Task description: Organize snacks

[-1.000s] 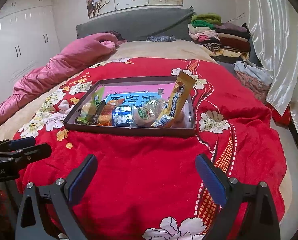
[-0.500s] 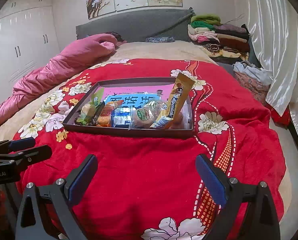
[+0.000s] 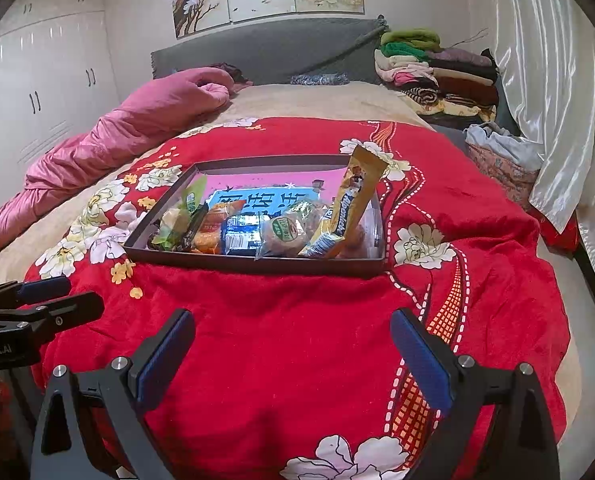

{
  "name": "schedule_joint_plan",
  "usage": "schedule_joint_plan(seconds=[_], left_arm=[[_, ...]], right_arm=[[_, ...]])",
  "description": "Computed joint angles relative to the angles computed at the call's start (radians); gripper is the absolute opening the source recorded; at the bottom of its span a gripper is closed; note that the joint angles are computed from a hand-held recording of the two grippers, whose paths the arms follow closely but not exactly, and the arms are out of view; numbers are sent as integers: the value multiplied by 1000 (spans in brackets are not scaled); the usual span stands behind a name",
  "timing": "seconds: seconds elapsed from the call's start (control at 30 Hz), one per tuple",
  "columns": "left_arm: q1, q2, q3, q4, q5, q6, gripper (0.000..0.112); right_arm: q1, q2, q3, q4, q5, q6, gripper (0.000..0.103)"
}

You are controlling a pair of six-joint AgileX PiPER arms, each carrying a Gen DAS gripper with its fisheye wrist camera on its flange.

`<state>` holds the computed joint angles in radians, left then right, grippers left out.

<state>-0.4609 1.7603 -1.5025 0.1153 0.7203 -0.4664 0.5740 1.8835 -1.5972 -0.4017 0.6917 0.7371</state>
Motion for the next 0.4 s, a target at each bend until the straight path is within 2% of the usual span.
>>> schedule_joint_plan(seconds=[0.23,0.3,0.4], left_arm=[[27,27,-23,-24,12,28,83],[39,25,-16,-48,-18,56,83],[47,16,-3,-5,-58,29,83]], right_arm=[[2,-8,24,-43,-14,28,99],[-2,-8,30,-59,-21,38,102],[-18,-7,40,-66,-36,46,102]])
